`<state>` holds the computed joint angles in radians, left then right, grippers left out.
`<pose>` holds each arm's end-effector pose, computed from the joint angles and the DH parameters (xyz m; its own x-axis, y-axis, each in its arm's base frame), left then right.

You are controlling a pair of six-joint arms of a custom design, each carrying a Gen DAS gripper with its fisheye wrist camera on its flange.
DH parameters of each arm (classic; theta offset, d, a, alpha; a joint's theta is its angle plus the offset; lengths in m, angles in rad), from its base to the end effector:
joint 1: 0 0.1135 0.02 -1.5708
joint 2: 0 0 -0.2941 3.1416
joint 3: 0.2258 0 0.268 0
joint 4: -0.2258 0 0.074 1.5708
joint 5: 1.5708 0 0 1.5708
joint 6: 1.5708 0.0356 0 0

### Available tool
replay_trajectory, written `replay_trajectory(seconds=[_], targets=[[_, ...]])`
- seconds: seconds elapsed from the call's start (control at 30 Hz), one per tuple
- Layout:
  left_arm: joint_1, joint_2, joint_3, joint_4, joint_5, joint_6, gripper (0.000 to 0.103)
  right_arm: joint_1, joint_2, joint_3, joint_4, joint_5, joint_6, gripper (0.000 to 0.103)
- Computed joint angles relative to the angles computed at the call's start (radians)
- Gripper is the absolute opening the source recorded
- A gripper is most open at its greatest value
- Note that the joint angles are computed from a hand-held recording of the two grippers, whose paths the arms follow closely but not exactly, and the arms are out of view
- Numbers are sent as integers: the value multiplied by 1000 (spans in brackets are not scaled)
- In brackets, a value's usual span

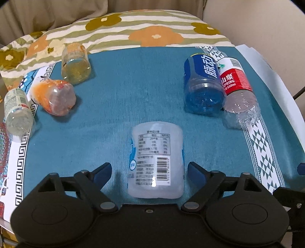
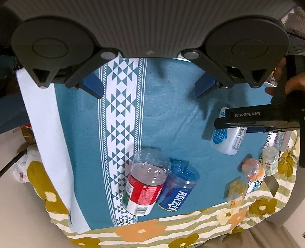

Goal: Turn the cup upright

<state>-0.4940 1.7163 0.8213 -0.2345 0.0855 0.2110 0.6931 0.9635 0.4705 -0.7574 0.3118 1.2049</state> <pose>0.2799 -0.1542 0.1393 -0.6728 0.5993 -0.4338 0.6601 0.7511 0.0139 0.1182 0.0840 0.1819 -0.7597 0.5244 -0.3846 0.4908 0.8503 0.1899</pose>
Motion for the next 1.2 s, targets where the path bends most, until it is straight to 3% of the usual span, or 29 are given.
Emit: replay_trajectory(seconds=[0.3,0.43,0.5,0.77,0.9,1.2], targets=[[-9,-79,-14,-44,-6,-31,92,24,-46,24,-49,27,6,103],[16,-189,-21,-116,-5,-60,103,-11,-70,66,-66,12,-56,103],[42,-238,-16,-157,7,-57,103,-32,-52,100,-70,8,-94,103],[229,-299,46,-304,122,63,103,-106,138,258,-16,-41,-197,103],[319,-277,72,-324,168,136,103,-179,274,315,74,-126,-224,103],[493,-147,131,-324,222,259,103,-336,585,388,298,-349,-129,103]])
